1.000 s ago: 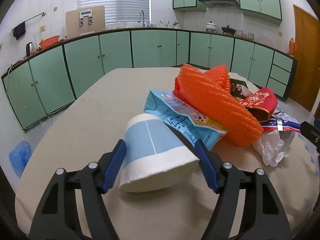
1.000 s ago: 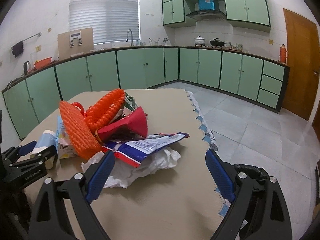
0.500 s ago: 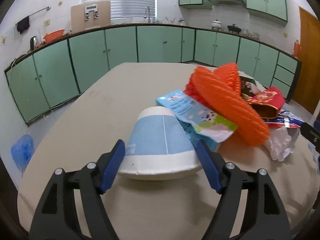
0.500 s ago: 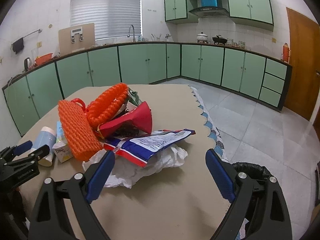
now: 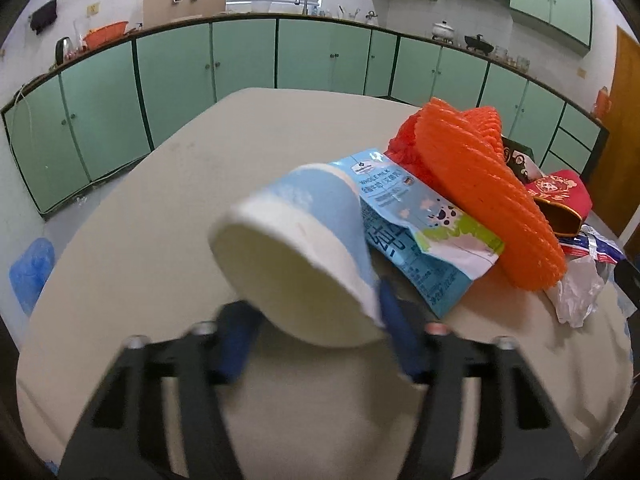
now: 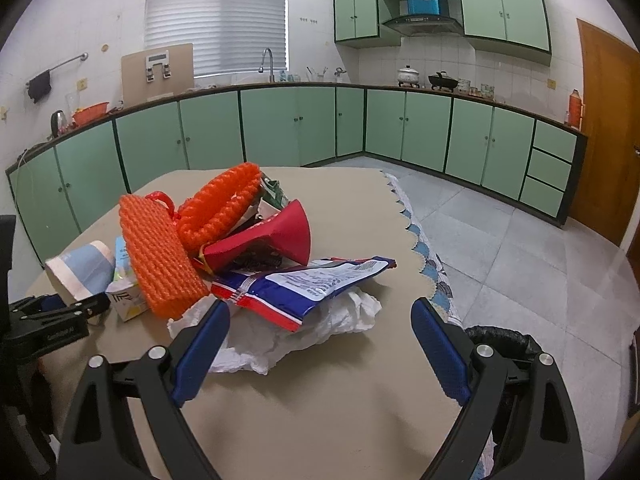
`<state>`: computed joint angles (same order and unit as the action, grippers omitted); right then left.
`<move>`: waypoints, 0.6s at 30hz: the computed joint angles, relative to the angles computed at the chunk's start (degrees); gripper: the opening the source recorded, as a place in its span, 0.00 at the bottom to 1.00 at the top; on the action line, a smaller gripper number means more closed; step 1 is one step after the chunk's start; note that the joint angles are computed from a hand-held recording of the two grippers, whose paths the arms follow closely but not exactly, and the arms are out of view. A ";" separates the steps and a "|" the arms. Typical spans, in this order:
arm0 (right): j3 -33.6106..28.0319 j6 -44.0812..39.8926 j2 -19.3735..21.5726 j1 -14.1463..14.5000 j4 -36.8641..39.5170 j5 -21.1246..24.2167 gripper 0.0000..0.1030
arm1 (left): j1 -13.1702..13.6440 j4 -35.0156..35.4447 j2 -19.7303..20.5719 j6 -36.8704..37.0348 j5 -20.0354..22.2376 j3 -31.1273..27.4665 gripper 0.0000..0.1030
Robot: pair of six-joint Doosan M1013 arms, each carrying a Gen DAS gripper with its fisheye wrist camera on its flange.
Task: Collect trash
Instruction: 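Grasp the blue-white paper cup with the left gripper and lift it, then hold the paper cup in the left gripper while the right gripper grasps the red packet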
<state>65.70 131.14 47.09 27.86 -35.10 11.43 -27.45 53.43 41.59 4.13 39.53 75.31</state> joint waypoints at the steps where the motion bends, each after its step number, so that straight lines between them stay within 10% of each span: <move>1: 0.02 0.32 -0.01 0.00 -0.28 -0.03 0.88 | 0.00 0.47 -0.12 -0.40 -0.45 0.21 0.37; 18: -0.38 -2.94 0.12 -0.39 3.88 -0.29 0.88 | -3.39 14.89 -1.75 -11.21 3.39 1.82 0.24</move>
<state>65.32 128.20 47.21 27.47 -31.22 11.14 -30.84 68.32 39.84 -7.08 42.91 77.14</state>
